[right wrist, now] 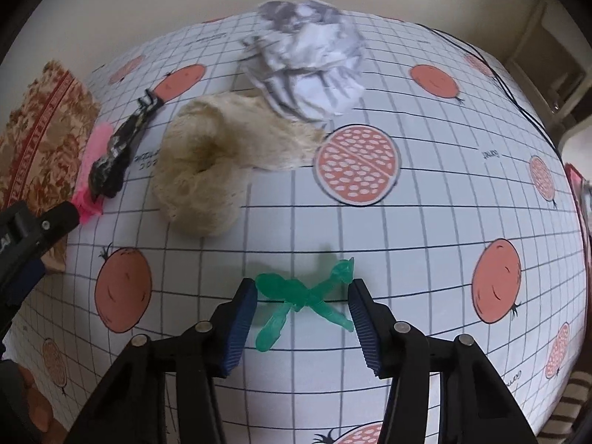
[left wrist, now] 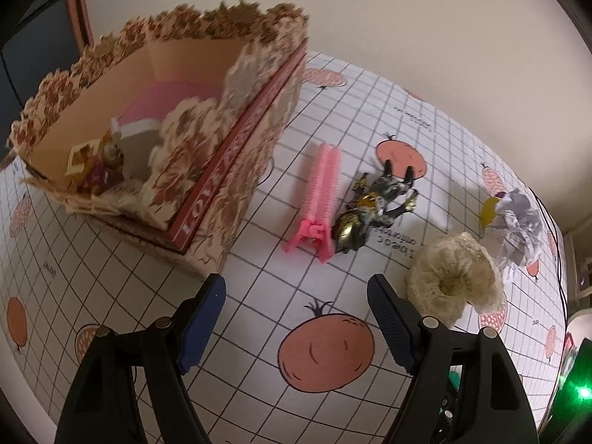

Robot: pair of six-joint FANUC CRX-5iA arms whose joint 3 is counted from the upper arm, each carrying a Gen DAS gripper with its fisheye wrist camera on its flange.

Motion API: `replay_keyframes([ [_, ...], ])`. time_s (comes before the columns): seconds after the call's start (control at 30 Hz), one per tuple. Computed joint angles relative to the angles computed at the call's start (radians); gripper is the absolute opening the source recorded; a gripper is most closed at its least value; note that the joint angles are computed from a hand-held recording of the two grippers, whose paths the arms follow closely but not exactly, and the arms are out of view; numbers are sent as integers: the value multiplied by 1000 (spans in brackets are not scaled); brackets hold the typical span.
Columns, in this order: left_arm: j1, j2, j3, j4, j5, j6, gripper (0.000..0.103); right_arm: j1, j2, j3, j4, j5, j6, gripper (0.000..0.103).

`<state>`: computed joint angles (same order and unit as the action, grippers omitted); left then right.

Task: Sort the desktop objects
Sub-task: 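Grasp the green plastic toy with right tool while left tool grasps the crochet piece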

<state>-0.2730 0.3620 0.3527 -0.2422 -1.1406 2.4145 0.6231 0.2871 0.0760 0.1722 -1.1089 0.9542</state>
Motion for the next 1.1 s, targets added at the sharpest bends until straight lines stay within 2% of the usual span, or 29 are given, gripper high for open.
replay_keyframes([
  [0.2, -32, 11, 25, -21, 29, -58, 80, -30, -44, -51, 31, 67, -92, 54],
  [0.4, -65, 53, 76, 3, 45, -173, 80, -79, -88, -86, 22, 158, -200, 54],
  [0.53, -83, 88, 117, 44, 62, -279, 80, -93, -92, -102, 22, 207, -272, 54],
  [0.6, -94, 108, 144, 39, 47, -301, 80, -112, -76, -99, 11, 235, -287, 54],
  [0.8, -106, 181, 225, 32, -26, -319, 80, -146, -75, -109, -19, 259, -321, 54],
  [1.1, -110, 213, 256, 4, -47, -311, 80, -155, -61, -103, -84, 295, -299, 54],
])
